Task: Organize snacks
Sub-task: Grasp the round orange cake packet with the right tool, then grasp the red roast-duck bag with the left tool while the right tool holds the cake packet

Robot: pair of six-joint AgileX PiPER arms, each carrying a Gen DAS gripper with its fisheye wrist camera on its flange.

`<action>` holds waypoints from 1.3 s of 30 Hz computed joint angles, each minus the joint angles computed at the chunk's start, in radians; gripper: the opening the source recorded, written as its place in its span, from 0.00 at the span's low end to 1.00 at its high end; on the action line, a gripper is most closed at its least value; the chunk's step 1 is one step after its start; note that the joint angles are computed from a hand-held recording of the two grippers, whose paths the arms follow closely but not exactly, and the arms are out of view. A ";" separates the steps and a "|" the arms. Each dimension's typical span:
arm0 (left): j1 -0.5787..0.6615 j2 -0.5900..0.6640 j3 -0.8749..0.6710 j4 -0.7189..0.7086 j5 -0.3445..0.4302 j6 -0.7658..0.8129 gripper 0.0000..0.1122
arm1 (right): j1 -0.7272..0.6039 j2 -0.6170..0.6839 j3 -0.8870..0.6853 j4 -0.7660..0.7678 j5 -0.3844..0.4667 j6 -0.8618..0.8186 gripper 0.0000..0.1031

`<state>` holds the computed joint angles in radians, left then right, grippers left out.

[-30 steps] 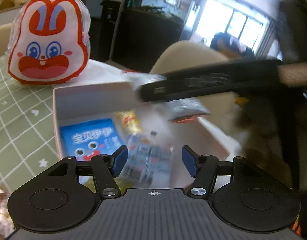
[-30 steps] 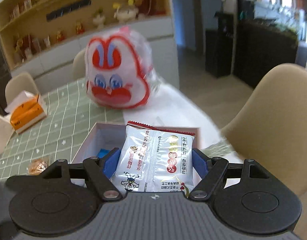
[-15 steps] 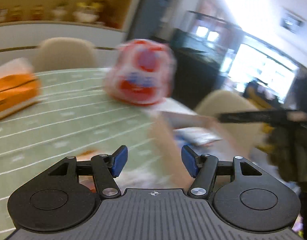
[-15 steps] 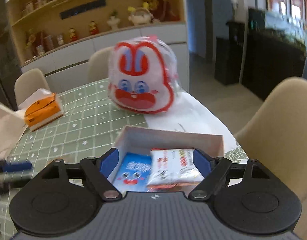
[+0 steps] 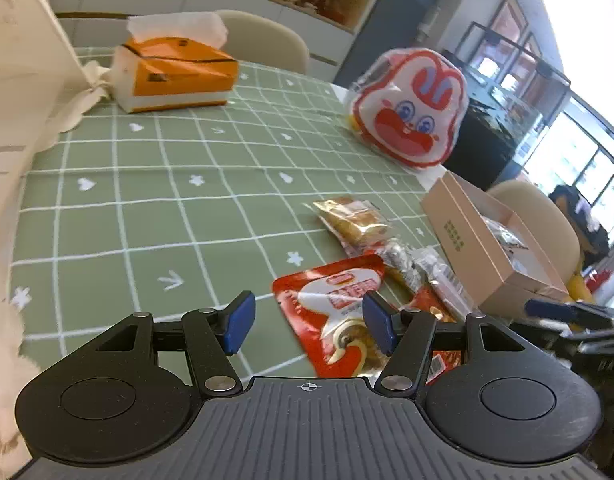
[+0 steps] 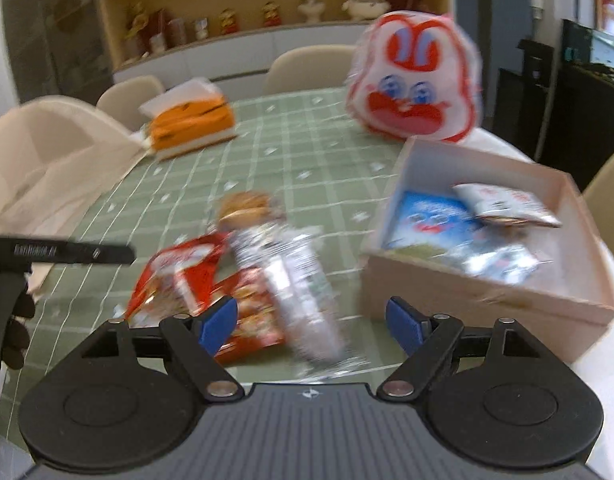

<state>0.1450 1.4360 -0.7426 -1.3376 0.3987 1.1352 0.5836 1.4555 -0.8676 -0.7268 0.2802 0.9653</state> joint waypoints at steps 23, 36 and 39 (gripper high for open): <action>0.022 -0.135 0.208 -0.272 -0.017 0.249 0.58 | 0.099 0.819 -1.198 0.216 0.621 -0.244 0.65; -0.008 -0.131 0.219 -0.334 -0.022 0.324 0.58 | 0.194 0.441 -0.729 0.075 0.471 -0.155 0.27; -0.012 -0.135 0.221 -0.332 -0.020 0.326 0.58 | 0.184 0.439 -0.710 0.111 0.465 -0.166 0.27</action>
<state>0.1334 1.3015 -0.5216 -1.6698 0.3786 1.4611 0.7672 1.8941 -1.5780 -0.6153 0.7450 0.7991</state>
